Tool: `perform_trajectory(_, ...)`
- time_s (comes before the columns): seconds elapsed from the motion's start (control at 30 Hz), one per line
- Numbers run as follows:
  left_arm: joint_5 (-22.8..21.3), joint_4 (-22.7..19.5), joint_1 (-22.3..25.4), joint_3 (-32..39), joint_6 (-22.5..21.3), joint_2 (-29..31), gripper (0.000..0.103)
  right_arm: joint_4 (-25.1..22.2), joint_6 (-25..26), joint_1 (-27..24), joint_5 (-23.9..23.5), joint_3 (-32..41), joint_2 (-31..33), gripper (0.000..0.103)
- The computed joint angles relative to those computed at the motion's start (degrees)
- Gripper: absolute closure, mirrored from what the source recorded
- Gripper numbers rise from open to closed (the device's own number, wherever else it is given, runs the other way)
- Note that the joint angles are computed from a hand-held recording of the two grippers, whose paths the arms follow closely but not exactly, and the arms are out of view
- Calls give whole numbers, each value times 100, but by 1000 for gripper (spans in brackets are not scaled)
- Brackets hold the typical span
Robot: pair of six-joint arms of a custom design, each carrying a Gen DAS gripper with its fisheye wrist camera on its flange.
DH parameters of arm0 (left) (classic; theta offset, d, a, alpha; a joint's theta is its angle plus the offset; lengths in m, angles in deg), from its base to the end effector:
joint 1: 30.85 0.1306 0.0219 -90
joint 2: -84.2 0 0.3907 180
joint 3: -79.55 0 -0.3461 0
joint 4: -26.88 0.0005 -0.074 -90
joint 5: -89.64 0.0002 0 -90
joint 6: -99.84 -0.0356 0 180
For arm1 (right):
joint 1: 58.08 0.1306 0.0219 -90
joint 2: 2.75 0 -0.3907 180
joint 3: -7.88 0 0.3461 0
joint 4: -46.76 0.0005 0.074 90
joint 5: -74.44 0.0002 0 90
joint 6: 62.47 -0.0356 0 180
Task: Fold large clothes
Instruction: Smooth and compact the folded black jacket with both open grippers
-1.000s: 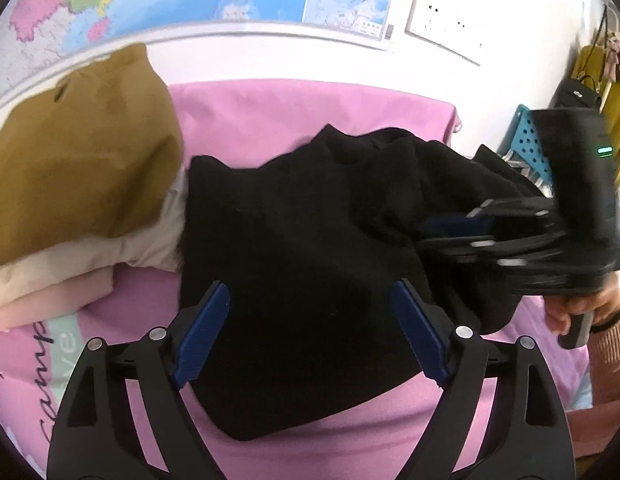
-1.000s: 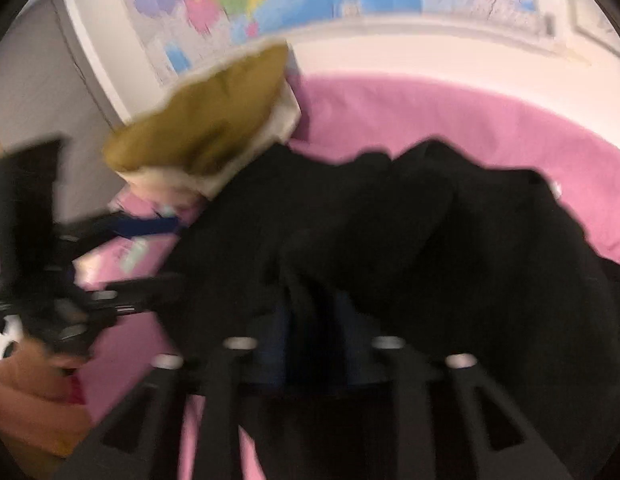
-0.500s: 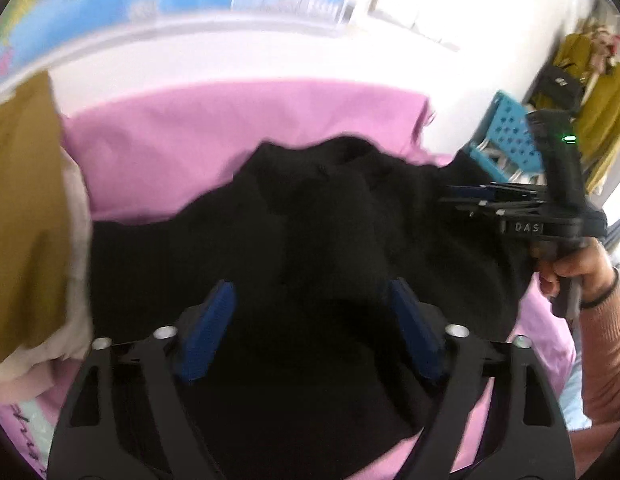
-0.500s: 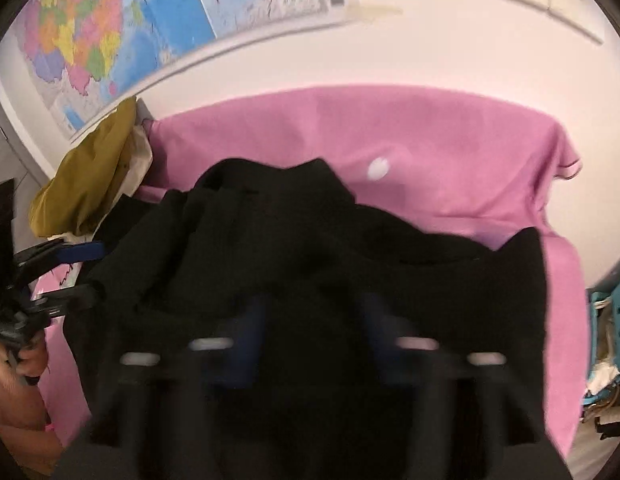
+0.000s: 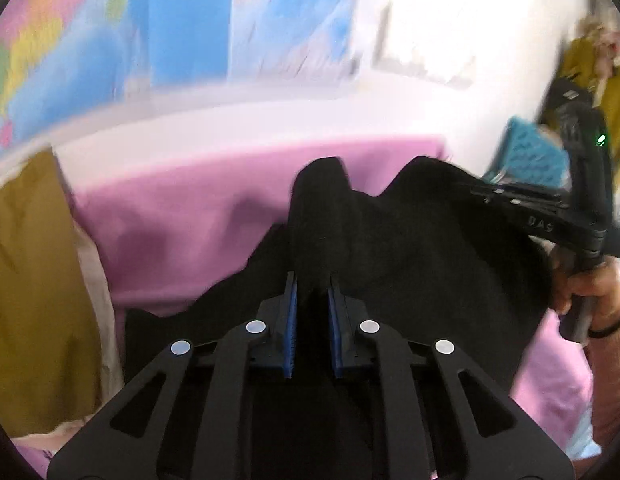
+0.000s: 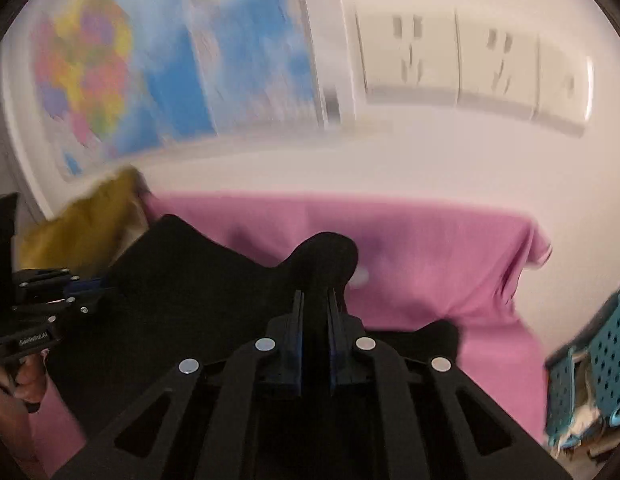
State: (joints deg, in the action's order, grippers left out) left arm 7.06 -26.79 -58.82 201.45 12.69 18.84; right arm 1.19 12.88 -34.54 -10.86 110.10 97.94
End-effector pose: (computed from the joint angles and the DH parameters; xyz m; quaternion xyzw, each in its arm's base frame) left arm 0.5305 -0.2875 0.4502 0.2249 0.8992 -0.1564 0.3412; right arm 0.4771 0.2041 0.4475 -0.0553 0.9183 0.0919 0.3810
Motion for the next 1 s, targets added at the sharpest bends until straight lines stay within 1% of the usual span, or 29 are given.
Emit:
perform_trajectory(0.03, 170, -316, 56, 180, 52, 230, 88, -205, 90, 7, 15, 116, 201, 93)
perform_trajectory(0.07, 124, -502, 69, 258, 127, 381, 85, -465, 126, 35, 51, 267, 386, 90)
perform_trajectory(0.1, 135, -563, 68, 283, 126, 443, 84, -689, 123, 38, 114, 351, 539, 87)
perform_trajectory(0.13, 144, -594, 54, 252, 41, 477, 74, -789, 91, 21, 55, 343, 612, 81)
perform_trajectory(0.17, 54, -611, 30, 219, 5, 487, 66, -818, 76, 2, -46, 304, 636, 73)
perform_trajectory(0.2, -1, -592, 18, 190, 28, 481, 65, -885, 56, -27, -116, 276, 646, 72)
perform_trajectory(0.27, -23, -509, 12, 121, 8, 445, 64, -849, -108, -76, -162, 173, 529, 59)
perform_trajectory(0.3, -15, -501, 20, 141, 23, 459, 63, -742, -217, -98, -184, 63, 386, 57)
perform_trajectory(0.33, 7, -516, 30, 159, 32, 470, 62, -552, -281, -110, -247, -95, 233, 50)
perform_trajectory(0.37, 26, -536, 38, 159, 49, 457, 61, -244, -351, -107, -344, -364, -46, 41)
perform_trajectory(0.4, 58, -448, 50, 72, 75, 396, 60, -10, -388, -82, -408, -614, -319, 37)
perform_trajectory(0.43, 59, -350, 70, -22, 40, 333, 55, 191, -364, -47, -487, -869, -590, 34)
perform_trajectory(0.47, 24, -222, 67, -165, 5, 227, 50, 320, -322, 4, -534, -1033, -755, 34)
perform_trajectory(0.5, -27, -23, 63, -376, -30, 73, 48, 457, -257, 108, -472, -1274, -1003, 34)
perform_trajectory(0.57, -134, 240, 75, -705, -112, -190, 38, 583, -128, 306, -368, -1679, -1399, 34)
perform_trajectory(0.63, -127, 420, 106, -991, -173, -450, 37, 667, -107, 523, -116, -2079, -1740, 34)
perform_trajectory(0.67, -143, 553, 124, -1219, -202, -640, 37, 628, -76, 551, -113, -2157, -1809, 34)
perform_trajectory(0.7, -112, 682, 154, -1476, -232, -854, 37, 542, -68, 649, 74, -2268, -1869, 34)
perform_trajectory(0.73, -103, 741, 172, -1632, -248, -990, 37, 436, -34, 760, 376, -2339, -1879, 34)
perform_trajectory(0.77, -123, 848, 191, -1923, -282, -1228, 37, 399, 2, 797, 517, -2372, -1861, 34)
perform_trajectory(0.8, -196, 888, 188, -2192, -322, -1446, 37, 406, -13, 825, 618, -2441, -1871, 34)
perform_trajectory(0.83, -238, 880, 210, -2353, -362, -1579, 37, 421, -26, 824, 624, -2485, -1877, 35)
perform_trajectory(0.9, -395, 778, 157, -2700, -332, -1817, 37, 434, -33, 852, 770, -2535, -1874, 36)
perform_trajectory(0.97, -669, 714, 71, -2952, -304, -1921, 37, 421, -23, 863, 820, -2516, -1814, 35)
perform_trajectory(1.0, -737, 703, 32, -3011, -289, -1938, 38, 429, -63, 863, 814, -2509, -1791, 35)
